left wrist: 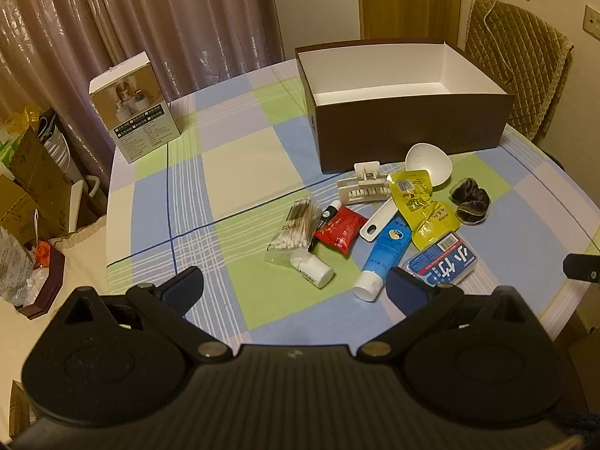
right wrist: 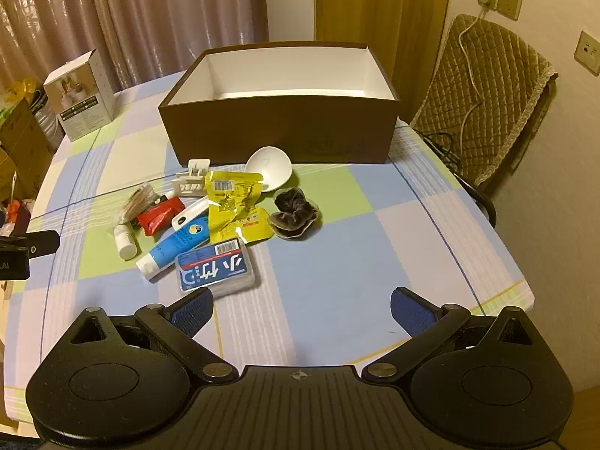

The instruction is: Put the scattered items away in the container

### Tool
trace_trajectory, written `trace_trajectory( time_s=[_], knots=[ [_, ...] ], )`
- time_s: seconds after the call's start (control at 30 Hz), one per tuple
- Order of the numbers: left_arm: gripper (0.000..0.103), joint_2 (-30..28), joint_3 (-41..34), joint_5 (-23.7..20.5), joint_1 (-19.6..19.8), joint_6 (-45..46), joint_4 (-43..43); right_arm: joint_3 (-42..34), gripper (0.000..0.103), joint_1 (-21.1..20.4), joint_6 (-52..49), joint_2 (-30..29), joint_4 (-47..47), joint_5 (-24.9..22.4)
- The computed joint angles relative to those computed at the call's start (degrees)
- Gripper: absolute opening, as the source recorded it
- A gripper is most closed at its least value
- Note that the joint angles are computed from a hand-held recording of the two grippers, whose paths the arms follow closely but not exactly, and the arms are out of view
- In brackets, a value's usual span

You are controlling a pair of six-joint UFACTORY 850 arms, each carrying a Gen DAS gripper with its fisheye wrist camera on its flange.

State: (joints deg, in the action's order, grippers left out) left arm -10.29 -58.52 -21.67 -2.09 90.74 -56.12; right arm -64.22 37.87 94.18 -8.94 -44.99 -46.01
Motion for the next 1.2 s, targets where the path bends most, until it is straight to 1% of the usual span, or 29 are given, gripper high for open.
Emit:
trace_trajectory(
  time_s=[0.57,1.2],
  knots=[
    [0.102,-0.7,-0.5,-0.2,0.4,-0.5,0.4,-1.1,0.103,-0.1,-0.8,-0.8,0.3,-0.6],
    [0.102,-1.2,-0.6,-0.2,0.4,-2.3,2.8,-1.0,0.103,-0.6,-1.9,-1.1,2.1,0.7]
  ],
)
